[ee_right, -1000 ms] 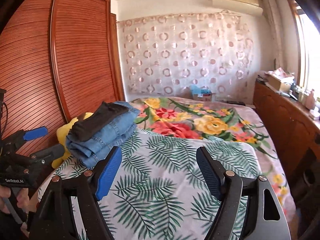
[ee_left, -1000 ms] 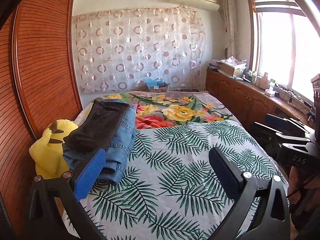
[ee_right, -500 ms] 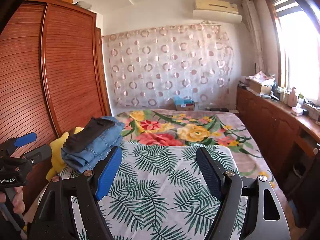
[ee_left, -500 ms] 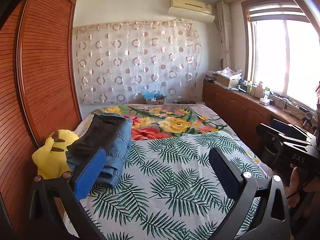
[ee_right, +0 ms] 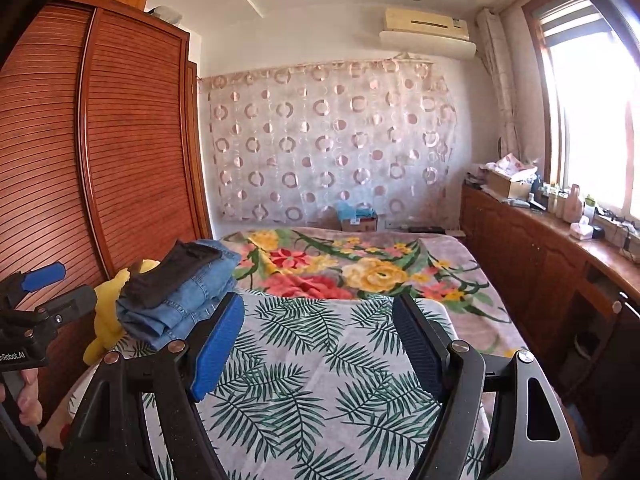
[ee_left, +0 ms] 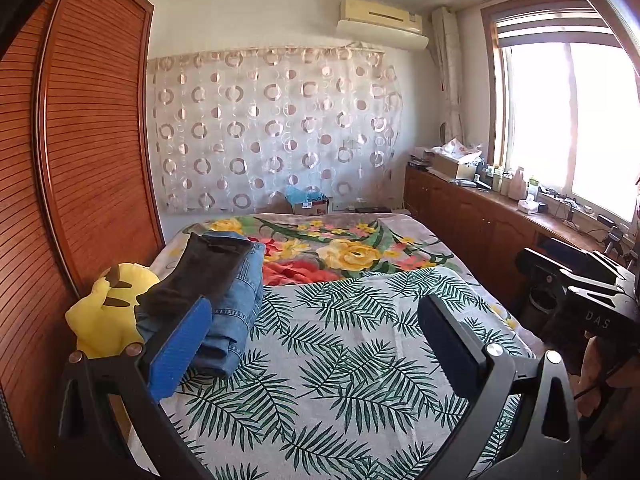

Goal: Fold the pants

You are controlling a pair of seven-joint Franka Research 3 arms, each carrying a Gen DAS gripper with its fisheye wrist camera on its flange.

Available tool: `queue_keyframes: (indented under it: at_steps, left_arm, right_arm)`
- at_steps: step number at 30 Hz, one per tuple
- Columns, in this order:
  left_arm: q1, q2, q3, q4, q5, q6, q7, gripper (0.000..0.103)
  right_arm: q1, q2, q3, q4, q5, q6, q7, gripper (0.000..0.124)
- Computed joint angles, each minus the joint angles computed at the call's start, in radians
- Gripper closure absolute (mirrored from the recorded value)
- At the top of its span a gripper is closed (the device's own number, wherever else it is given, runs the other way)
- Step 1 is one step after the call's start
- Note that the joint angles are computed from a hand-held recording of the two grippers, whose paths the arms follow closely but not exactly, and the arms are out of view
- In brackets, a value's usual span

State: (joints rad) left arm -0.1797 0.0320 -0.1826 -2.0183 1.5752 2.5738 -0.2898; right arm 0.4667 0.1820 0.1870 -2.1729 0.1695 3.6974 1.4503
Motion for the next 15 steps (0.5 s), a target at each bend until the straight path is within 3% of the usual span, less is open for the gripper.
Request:
queue_keyframes:
  at_steps: [15]
  left_arm:
    - [0.001, -0.005, 0.0, -0.004, -0.002, -0.001, 0.003, 0.0]
  right_arm:
    - [-0.007, 0.0, -0.003, 0.001, 0.002, 0.003, -0.009, 0.046]
